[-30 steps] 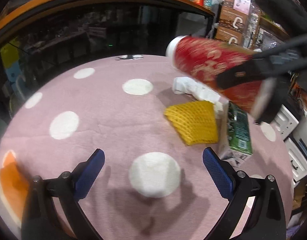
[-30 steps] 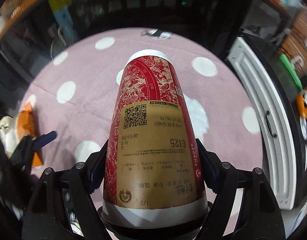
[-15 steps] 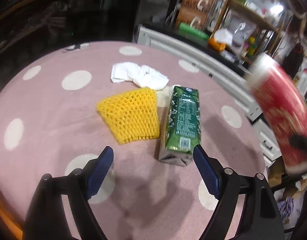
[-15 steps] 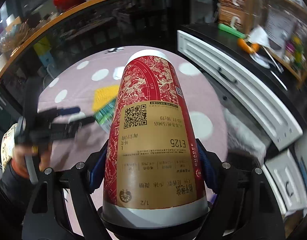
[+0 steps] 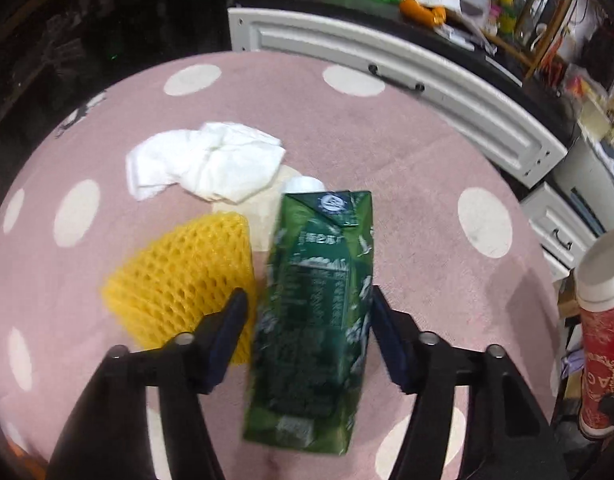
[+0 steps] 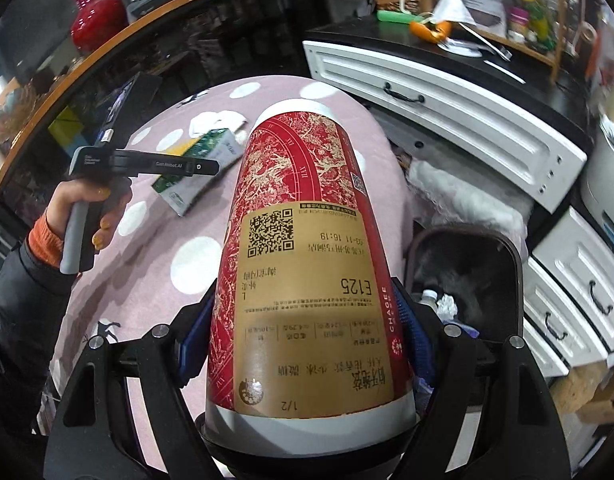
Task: Collect trash
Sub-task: 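Grasp the green drink carton with the left tool while the right tool carries the red cup toward the bin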
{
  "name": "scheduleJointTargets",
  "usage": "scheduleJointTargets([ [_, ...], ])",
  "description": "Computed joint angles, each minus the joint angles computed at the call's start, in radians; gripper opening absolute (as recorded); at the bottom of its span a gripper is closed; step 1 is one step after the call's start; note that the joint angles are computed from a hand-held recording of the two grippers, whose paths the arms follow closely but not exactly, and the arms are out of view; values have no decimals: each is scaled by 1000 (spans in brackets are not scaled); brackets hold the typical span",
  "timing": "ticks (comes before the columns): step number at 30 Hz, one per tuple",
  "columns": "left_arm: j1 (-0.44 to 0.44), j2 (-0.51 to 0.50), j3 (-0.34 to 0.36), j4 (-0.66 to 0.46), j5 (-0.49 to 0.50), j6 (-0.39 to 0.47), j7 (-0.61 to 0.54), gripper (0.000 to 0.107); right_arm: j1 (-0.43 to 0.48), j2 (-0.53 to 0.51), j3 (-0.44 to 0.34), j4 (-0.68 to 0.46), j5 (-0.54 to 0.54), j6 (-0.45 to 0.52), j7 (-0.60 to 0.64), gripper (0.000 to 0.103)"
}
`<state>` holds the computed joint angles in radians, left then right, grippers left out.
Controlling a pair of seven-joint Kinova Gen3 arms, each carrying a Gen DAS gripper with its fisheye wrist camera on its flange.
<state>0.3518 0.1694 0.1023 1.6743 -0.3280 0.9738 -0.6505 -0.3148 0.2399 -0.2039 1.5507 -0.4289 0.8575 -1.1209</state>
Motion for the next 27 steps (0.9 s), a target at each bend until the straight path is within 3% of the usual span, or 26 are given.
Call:
scheduleJointTargets([
  [3, 39, 35, 3, -33, -62, 41, 30, 49, 25, -6, 1, 27, -34, -8, 20, 79],
  [8, 108, 66, -3, -65, -154, 104, 97, 49, 37, -20, 4, 71, -52, -46, 40, 78],
  [16, 189, 34, 10, -42, -282, 113, 251, 49, 62, -25, 4, 113, -101, -80, 77, 78],
  [27, 249, -43, 85, 22, -373, 45, 451, 49, 110, -51, 15, 199, -181, -130, 150, 79],
])
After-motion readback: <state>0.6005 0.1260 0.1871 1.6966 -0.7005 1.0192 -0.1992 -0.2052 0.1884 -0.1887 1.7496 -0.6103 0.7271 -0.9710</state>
